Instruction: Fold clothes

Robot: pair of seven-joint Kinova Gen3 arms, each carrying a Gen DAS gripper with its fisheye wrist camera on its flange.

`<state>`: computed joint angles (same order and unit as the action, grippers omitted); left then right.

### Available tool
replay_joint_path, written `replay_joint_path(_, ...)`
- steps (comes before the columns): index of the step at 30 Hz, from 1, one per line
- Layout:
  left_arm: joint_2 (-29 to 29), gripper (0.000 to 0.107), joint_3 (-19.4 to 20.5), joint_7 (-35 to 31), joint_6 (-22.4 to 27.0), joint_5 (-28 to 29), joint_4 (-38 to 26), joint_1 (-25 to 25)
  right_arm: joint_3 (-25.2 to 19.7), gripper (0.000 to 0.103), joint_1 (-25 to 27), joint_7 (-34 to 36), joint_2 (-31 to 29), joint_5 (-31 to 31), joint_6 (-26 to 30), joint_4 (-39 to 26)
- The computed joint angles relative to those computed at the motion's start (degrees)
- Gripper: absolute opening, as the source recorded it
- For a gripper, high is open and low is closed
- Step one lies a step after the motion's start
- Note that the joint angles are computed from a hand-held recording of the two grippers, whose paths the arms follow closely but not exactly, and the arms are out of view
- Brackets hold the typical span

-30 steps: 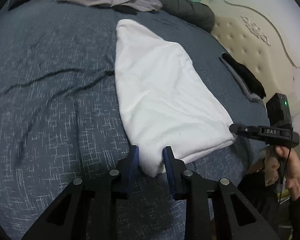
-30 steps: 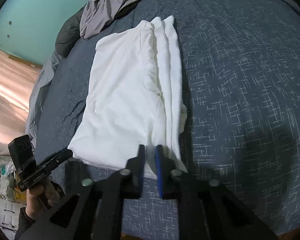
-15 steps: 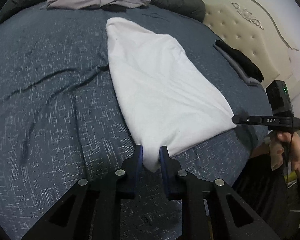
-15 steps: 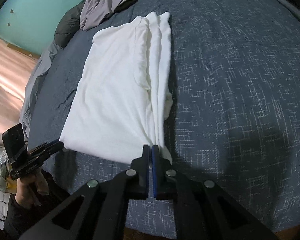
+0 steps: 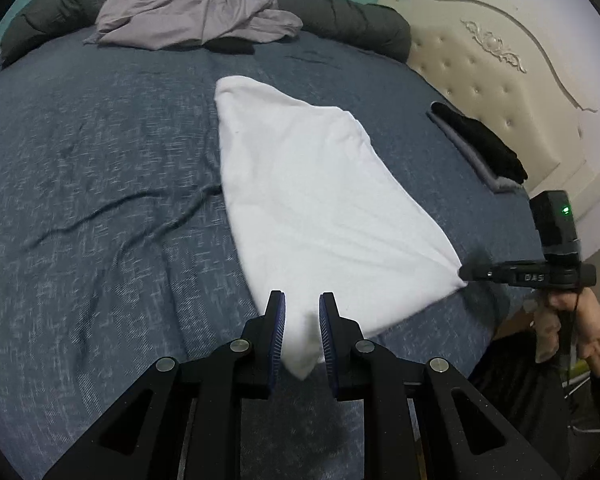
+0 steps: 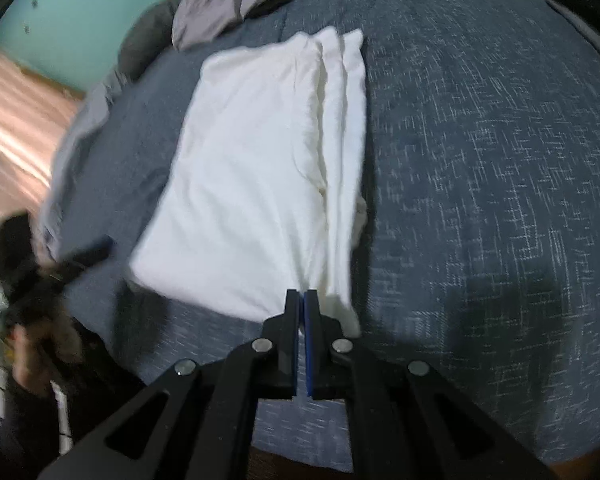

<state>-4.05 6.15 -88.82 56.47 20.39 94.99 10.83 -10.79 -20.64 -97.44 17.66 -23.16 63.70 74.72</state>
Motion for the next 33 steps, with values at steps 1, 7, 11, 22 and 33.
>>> replay_joint_path(1,0.64,0.019,0.20,0.13,-0.10,-0.14,-0.38,0.13,0.20,0.004,0.34,-0.48,-0.43,-0.57,-0.96,0.49)
replay_joint_path(7,2.29,0.019,1.20,0.90,-0.87,-0.95,0.90,1.17,0.48,0.029,1.86,-1.99,-0.58,-2.26,-3.29,0.94)
replay_joint_path(11,2.17,0.019,1.38,1.43,-1.16,-1.48,1.43,1.56,0.04,0.029,0.26,-3.28,2.33,-1.02,-1.34,-2.11)
replay_joint_path(22,1.99,0.019,1.68,0.58,-0.70,-2.23,1.78,2.46,-0.30,0.002,-0.21,-1.47,3.20,0.89,0.50,-1.96)
replay_joint_path(33,1.93,0.019,2.00,0.15,-0.77,-2.40,2.17,3.18,0.16,0.002,0.09,-0.29,2.04,1.50,0.24,0.67)
